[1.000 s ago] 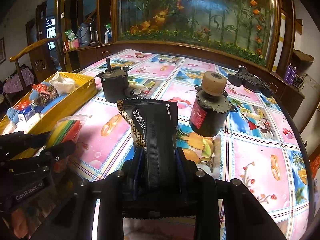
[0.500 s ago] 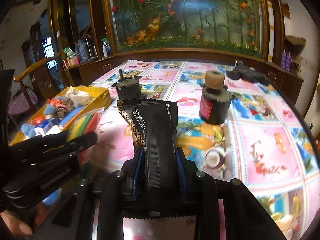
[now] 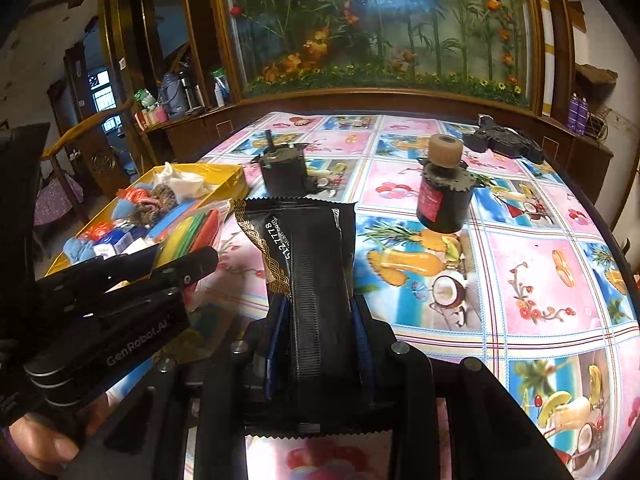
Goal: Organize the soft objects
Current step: 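Lift the strips bag and black package and carry them toward the white box, then lower the strips bag and black package into the box and open both grippers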
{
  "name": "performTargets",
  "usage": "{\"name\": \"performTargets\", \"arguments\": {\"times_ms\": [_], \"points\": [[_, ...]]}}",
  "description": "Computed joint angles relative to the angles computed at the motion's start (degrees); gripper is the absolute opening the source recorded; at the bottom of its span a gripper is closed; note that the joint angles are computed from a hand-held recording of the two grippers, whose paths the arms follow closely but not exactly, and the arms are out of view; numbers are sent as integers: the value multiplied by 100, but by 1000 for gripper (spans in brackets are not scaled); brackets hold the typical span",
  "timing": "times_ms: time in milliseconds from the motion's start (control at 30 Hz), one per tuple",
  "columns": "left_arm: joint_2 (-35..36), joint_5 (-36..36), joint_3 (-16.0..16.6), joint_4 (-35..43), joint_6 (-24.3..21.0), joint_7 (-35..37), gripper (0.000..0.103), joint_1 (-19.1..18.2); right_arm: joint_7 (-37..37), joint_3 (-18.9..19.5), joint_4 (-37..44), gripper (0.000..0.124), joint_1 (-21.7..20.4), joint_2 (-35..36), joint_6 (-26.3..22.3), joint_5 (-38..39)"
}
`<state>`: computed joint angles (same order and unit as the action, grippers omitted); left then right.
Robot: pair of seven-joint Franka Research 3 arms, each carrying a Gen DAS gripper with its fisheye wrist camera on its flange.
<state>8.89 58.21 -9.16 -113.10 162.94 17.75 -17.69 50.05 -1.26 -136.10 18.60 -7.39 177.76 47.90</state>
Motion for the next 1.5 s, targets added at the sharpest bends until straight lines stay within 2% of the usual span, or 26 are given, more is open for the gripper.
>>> {"name": "performTargets", "arguments": {"times_ms": [400, 633, 767, 1167, 1500], "points": [[-552, 614, -73, -394, 53, -573, 39, 235, 571, 106, -117, 34, 25, -189, -33, -606], [-781, 587, -141, -630, 153, -666, 39, 469, 663, 98, -64, 34, 145, -222, -132, -698], [-899, 613, -152, -740, 231, -790, 39, 613, 481, 39, 59, 34, 269, -198, -313, -506], [-1203, 389, -129, -1128, 248, -899, 40, 1088, 199, 323, 571, 34, 323, 123, -756, -290], [-1413, 70, -76, -1495, 132, -900, 40, 1467, 512, 611, 1377, 34, 197, 715, -1193, -628]]}}
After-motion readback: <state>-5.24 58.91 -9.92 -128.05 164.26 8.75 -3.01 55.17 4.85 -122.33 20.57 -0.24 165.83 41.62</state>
